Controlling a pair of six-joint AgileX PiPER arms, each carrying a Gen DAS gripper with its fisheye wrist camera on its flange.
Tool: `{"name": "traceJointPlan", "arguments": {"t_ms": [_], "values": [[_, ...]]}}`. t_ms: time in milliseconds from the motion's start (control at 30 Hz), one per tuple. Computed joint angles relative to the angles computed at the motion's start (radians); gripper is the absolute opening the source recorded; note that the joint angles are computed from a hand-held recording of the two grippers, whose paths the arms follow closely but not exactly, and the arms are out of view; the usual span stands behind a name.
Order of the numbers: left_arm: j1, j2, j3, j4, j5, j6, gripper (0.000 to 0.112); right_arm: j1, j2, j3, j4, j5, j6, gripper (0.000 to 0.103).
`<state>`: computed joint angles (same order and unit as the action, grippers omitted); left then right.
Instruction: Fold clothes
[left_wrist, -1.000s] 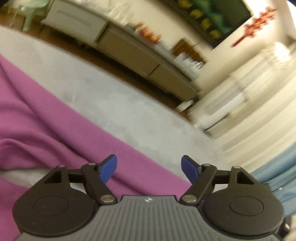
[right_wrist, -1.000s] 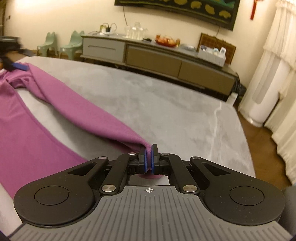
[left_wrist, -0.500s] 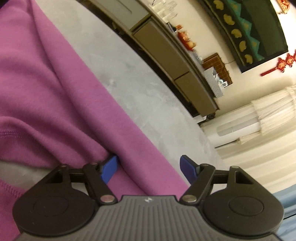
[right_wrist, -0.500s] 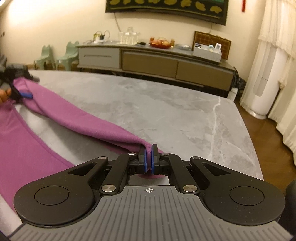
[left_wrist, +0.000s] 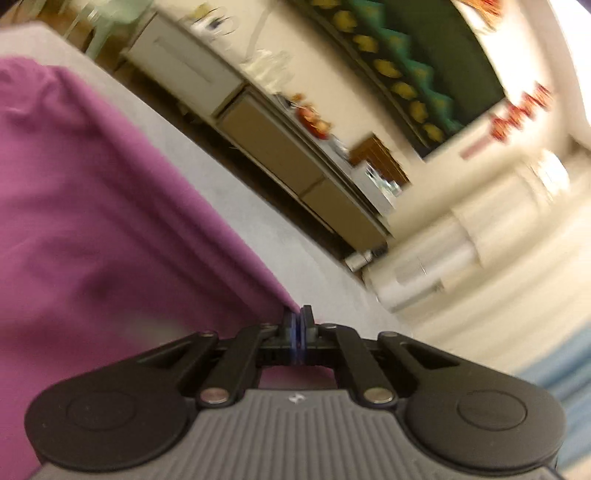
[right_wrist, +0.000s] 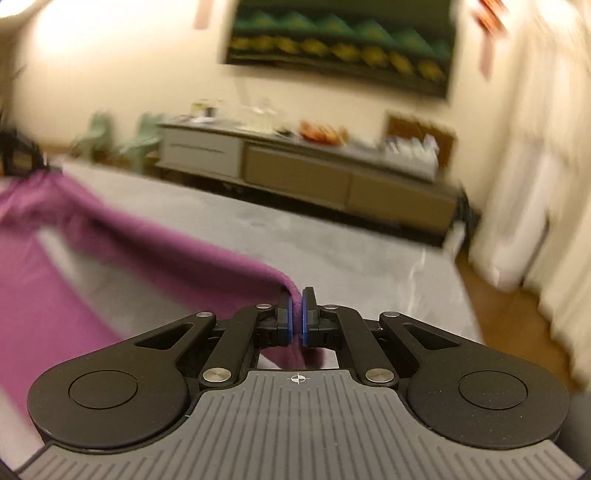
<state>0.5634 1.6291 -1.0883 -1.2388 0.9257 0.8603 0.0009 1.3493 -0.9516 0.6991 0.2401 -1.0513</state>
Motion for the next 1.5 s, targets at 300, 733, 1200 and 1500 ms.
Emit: {"name": "traceJointPlan", "arguments": {"t_ms": [300, 733, 1200, 1500], "values": [[0.206, -0.177, 0.344, 0.104, 0.104, 0.203, 0.002, 0.094, -0.169, 0.265, -0.643, 0.154, 0.486, 0.01], [0.245, -0.162, 0.316, 0.055, 0.167, 0.261, 0.002, -0.501, -0.171, 0.329, 0.383, 0.6, 0.371, 0.034], [0.307, -0.195, 0.357, 0.055, 0.18, 0.329, 0.008, -0.319, -0.077, 0.401, 0.737, 0.479, 0.42, 0.052], [0.247, -0.162, 0.34, 0.026, 0.114, 0.314, 0.035, -0.237, -0.063, 0.366, 0.725, 0.369, 0.504, 0.056]]}}
